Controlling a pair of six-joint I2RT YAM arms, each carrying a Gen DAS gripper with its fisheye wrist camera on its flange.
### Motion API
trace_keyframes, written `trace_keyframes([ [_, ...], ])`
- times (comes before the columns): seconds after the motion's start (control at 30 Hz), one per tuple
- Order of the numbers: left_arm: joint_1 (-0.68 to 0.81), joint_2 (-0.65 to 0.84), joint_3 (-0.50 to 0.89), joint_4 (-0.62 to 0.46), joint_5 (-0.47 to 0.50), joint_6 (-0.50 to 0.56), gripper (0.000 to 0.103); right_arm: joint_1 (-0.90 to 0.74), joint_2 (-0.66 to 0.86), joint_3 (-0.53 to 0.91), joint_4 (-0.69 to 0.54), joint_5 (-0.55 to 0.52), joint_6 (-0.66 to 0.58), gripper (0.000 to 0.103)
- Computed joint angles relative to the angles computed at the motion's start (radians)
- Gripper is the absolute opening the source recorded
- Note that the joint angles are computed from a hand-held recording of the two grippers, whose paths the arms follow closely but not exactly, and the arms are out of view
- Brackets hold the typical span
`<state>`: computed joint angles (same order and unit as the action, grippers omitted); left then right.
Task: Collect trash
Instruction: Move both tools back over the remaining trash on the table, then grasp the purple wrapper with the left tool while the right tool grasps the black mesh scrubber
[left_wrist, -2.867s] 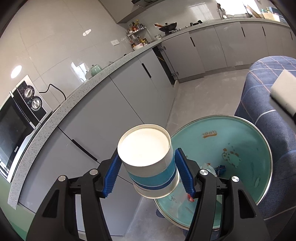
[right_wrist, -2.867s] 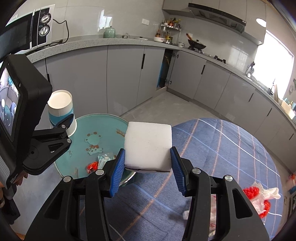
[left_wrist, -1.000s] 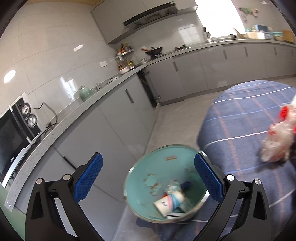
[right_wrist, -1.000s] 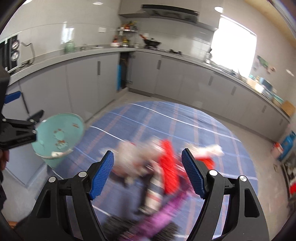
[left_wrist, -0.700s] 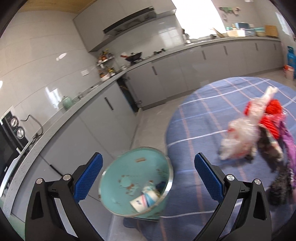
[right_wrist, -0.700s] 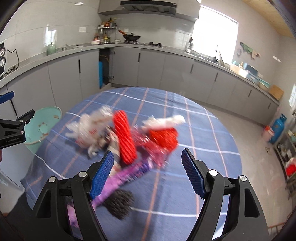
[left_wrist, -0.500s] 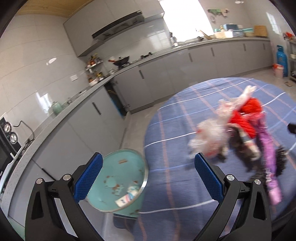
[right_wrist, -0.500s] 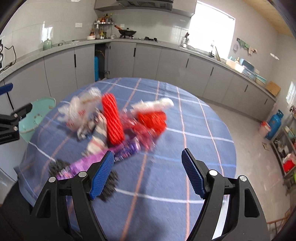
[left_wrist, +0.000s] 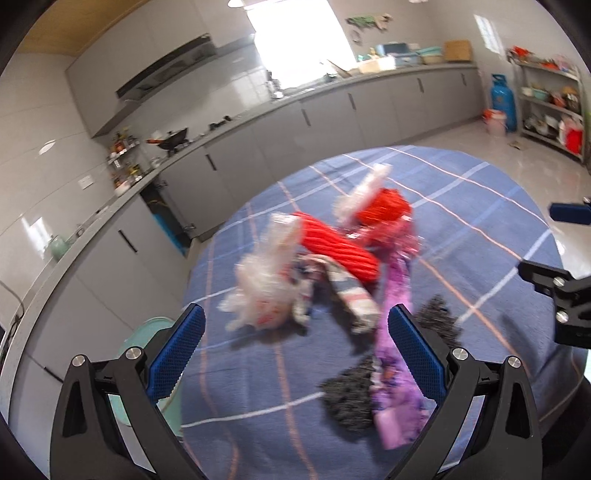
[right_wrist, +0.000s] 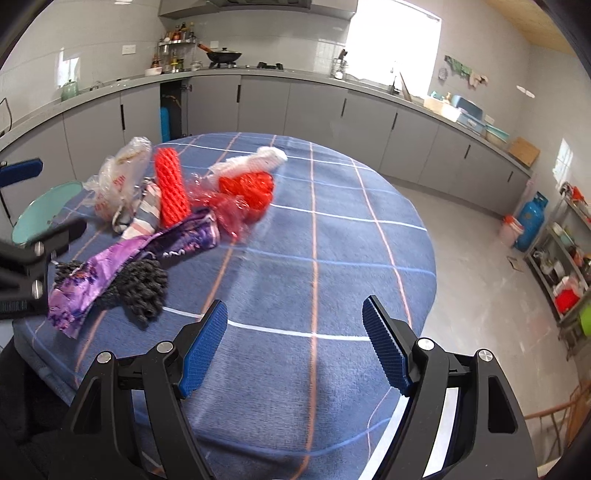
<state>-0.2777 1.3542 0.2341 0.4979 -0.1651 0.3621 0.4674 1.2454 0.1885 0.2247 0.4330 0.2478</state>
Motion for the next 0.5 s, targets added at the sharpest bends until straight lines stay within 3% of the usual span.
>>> trace_keyframes([
  [0.2,-0.071,0.058,-0.015,0.026,-0.044,-0.004,0.097,0.040,0.050,-0.019,0.070,0.012,0.013,0.075],
  [0.3,-0.079,0.081,-0.015,0.027,-0.032,0.008,0.090,0.058,0.055,-0.021,0.083,0.032,0.011,0.075],
  [0.43,-0.069,0.149,0.010,0.016,0.028,0.013,0.068,0.047,0.051,-0.026,0.090,0.026,0.015,0.075],
  [0.5,-0.057,0.189,0.027,0.002,0.072,0.022,0.048,0.044,0.054,-0.026,0.092,0.023,0.014,0.075],
])
